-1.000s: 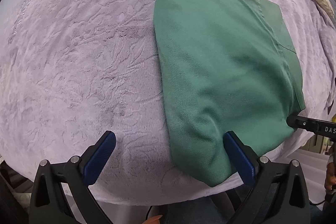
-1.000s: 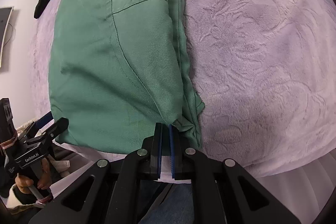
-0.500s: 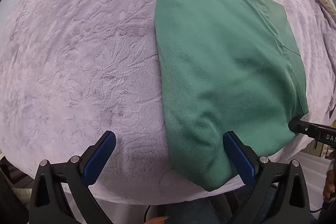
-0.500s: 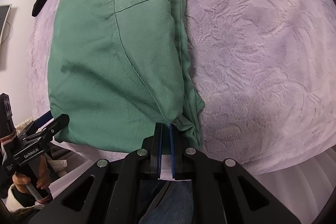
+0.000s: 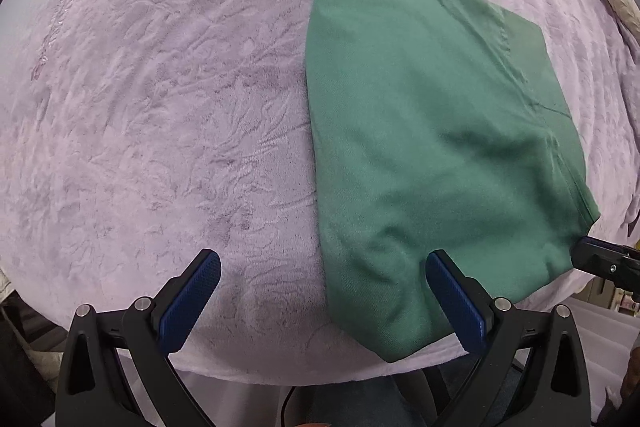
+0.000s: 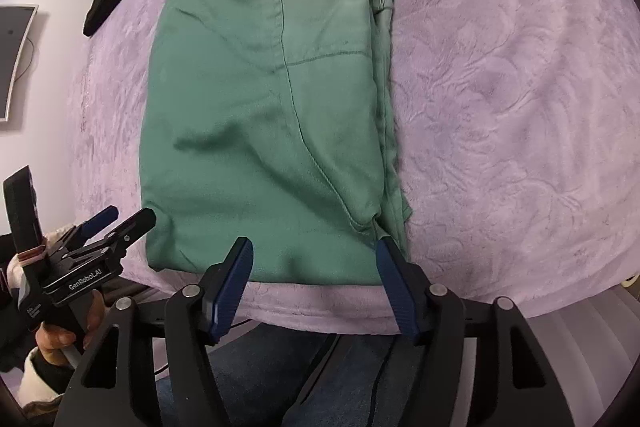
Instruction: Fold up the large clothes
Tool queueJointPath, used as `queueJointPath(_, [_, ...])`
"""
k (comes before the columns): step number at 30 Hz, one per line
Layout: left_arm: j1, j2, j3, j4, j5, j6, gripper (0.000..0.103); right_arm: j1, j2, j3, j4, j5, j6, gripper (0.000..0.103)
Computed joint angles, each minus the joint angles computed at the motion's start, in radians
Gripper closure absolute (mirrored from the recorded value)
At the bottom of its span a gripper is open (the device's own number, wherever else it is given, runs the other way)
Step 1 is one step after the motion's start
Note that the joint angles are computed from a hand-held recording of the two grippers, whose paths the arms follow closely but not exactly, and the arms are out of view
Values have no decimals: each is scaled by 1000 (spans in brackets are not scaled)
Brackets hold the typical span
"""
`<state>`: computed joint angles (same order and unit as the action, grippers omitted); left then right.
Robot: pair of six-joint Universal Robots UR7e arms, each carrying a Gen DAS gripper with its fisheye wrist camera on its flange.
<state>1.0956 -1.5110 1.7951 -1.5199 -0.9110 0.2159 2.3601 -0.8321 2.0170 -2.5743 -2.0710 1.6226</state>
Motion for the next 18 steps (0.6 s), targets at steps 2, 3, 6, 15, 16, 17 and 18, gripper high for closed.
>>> queueJointPath(2, [-13, 2, -12, -23, 4, 18, 0, 13, -16, -28, 73, -37, 18, 27])
queueJointPath(3, [-22, 1, -16, -32, 7, 24, 0, 26, -16, -42, 102, -57, 35, 24])
queueJointPath(6, [-44, 7, -38, -43, 3, 19, 0, 41, -36, -93, 235, -113, 79, 24])
queueJointPath(15, [-116, -12, -42, -62, -17, -6, 0, 68, -45, -235, 623, -213, 210, 0])
queueJointPath(16, [-118, -10, -45, -65, -18, -2, 0, 71, -41, -250, 653, -222, 216, 0])
queueJointPath(17, [-124, -14, -44, -65, -19, -3, 0, 72, -36, -261, 678, -226, 223, 0])
queueJointPath(18, [-130, -18, -44, -63, -20, -4, 0, 75, -29, -275, 702, -229, 234, 0])
